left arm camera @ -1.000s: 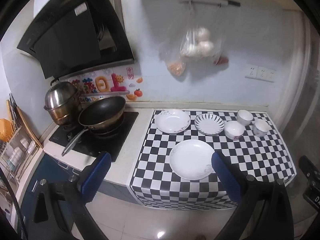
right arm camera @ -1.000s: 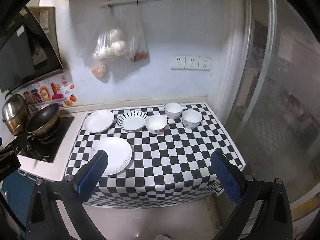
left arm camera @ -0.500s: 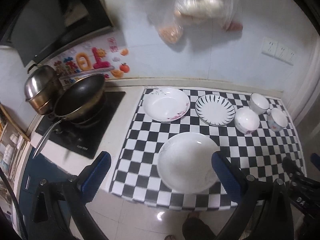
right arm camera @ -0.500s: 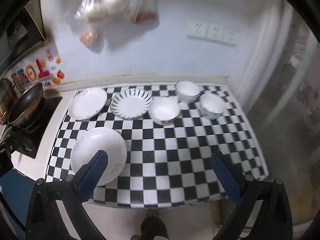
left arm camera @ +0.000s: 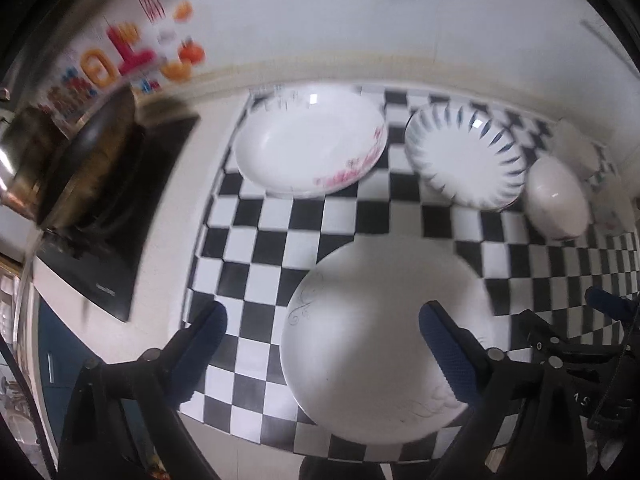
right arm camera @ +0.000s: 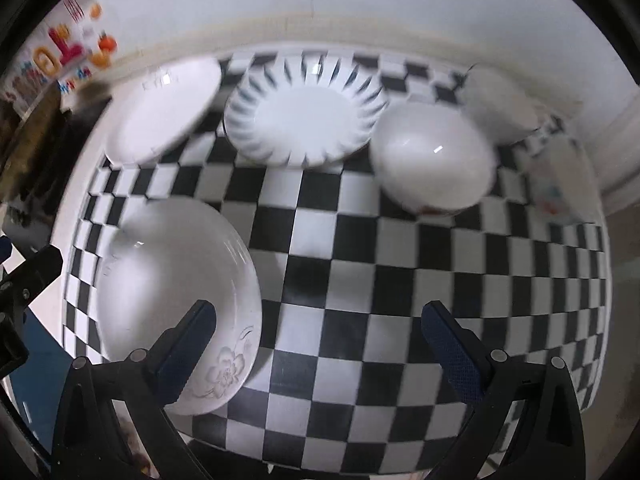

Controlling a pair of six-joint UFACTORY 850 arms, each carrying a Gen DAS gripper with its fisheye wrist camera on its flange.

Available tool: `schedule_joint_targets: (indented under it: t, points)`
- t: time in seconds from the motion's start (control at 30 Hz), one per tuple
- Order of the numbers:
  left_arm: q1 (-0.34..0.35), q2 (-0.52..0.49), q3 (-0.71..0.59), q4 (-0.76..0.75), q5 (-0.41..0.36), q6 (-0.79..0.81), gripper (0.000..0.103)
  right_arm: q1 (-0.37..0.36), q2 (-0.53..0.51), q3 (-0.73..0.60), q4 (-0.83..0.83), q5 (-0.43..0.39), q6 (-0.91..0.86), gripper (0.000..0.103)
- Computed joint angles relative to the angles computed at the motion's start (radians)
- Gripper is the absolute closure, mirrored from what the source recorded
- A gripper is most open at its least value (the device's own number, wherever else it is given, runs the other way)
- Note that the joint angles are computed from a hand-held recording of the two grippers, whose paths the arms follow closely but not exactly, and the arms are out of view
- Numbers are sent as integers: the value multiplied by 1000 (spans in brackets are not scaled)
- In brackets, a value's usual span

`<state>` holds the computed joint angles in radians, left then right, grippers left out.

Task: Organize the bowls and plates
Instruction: 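Move both tools down to the rim of the white branch-pattern plate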

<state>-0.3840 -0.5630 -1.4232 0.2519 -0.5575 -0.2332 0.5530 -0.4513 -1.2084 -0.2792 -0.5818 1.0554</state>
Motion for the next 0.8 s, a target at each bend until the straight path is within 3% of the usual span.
schedule_joint_targets:
  t: [0.33,0.47,0.57,0.77,0.8]
  points:
    - [98,-192,-168,-301,-180,341,25,-51,-173,-111,396,38,-335,1]
    - [123,-257,-224,-365,-254,434,47,-83,-204,-97,684,67,-537,6]
    - [139,-296,-261,-424,-311,482,60,-88,-213,-85,794,85,-621,15]
    - [133,-288,-253,-458,-317,544,63,-88,-214,-92,903,74,-721,35]
    - [131,-283,-247,-451,-314,548,63,-90,-208,-89,913,68,-735,43]
